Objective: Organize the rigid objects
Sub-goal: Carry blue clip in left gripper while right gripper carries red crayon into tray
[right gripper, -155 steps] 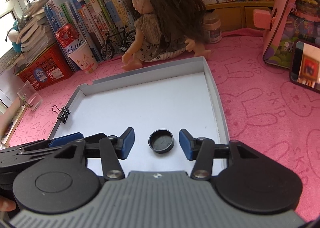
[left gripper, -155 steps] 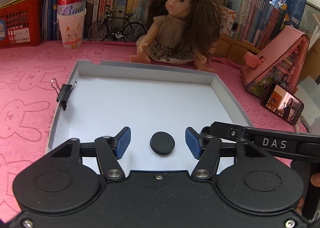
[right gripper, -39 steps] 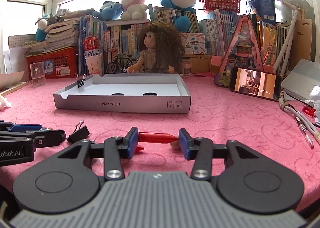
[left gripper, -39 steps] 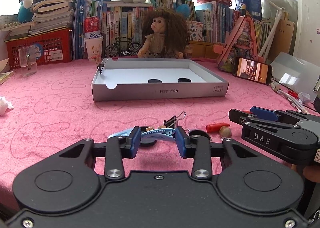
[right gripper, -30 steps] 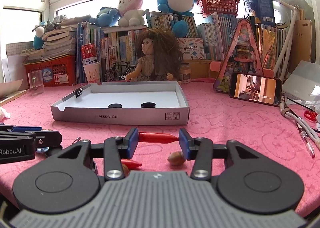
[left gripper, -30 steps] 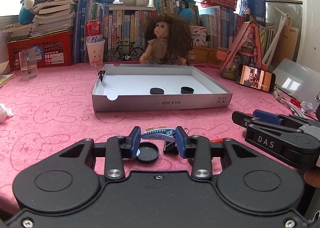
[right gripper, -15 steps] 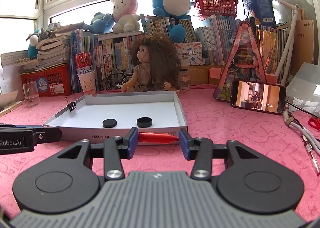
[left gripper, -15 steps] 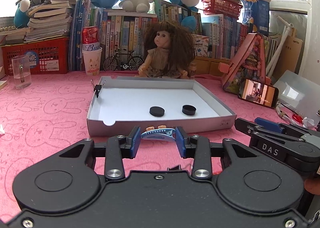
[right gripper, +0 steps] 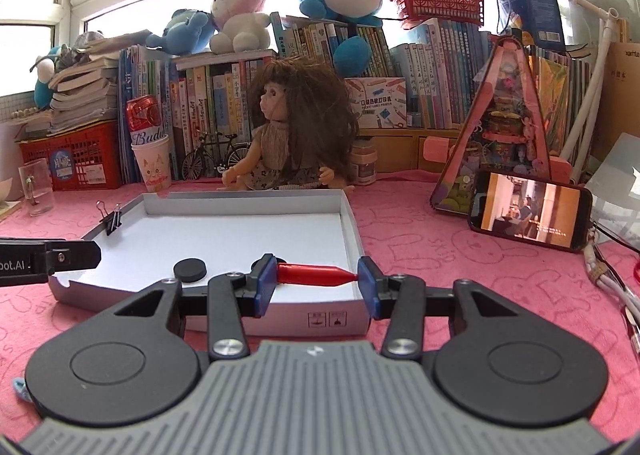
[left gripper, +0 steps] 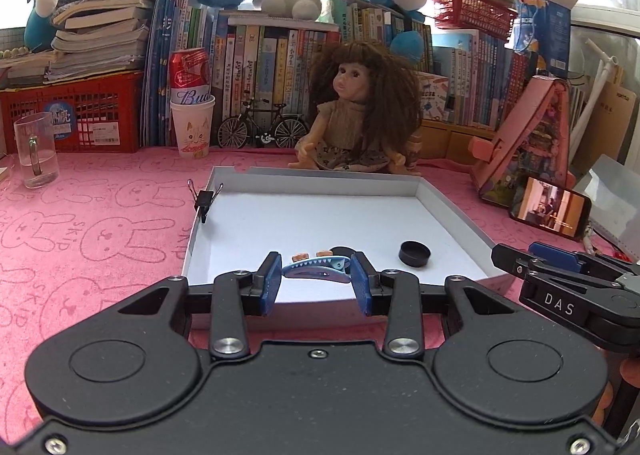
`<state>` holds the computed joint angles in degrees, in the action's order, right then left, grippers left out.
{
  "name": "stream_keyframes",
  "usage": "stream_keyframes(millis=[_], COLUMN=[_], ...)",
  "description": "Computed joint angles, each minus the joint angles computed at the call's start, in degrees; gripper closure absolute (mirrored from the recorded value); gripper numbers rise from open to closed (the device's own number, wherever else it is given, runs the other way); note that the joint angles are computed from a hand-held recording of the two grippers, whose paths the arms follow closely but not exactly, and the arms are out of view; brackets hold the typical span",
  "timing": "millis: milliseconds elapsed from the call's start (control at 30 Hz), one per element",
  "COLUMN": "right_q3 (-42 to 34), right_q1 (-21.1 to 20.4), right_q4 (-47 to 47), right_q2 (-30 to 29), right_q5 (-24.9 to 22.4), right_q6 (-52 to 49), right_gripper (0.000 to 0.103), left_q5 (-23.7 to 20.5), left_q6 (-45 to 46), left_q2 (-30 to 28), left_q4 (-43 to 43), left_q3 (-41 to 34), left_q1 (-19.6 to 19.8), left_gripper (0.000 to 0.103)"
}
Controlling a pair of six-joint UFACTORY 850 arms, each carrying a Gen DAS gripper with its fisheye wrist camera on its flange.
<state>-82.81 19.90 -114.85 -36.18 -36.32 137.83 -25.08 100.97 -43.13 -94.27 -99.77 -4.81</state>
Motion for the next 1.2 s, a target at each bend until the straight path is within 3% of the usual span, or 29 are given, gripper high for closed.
stream_keyframes(millis=[233, 467, 600, 833, 1200], right_q3=[-7.56, -15.04, -19.09, -22.88, -23.99], right_q1=[-1.46, -2.45, -3.26, -3.33, -3.86], right_q4=[8.19, 21.15, 31.27, 38.11, 41.20], right_q2=[-4.50, -8.70, -10.80, -13.06, -13.56], right_q5=[4.01, 7.22, 8.15, 8.11, 9.95], right_q6=[-11.25, -28.46, -37.74, -46.29, -47.29], right_gripper=[0.054, 0.054, 0.054, 0.054, 0.053], left_q5=[3.38, 2.29, 1.37, 0.40, -0.40], left_q6=[-11.05, -35.86, -45.48, -53.30, -56.77], left_q2=[-5.79, -12.74, -15.93, -19.00, -20.89], left_q4=[10.42, 33.25, 43.32, 51.39, 54.84], left_q3=[-8.78, -20.35, -25.77, -30.47, -33.33], left_q1=[-1.18, -1.97, -2.51, -3.14, -3.63], left_gripper=[0.068, 0.068, 0.068, 0.068, 0.067])
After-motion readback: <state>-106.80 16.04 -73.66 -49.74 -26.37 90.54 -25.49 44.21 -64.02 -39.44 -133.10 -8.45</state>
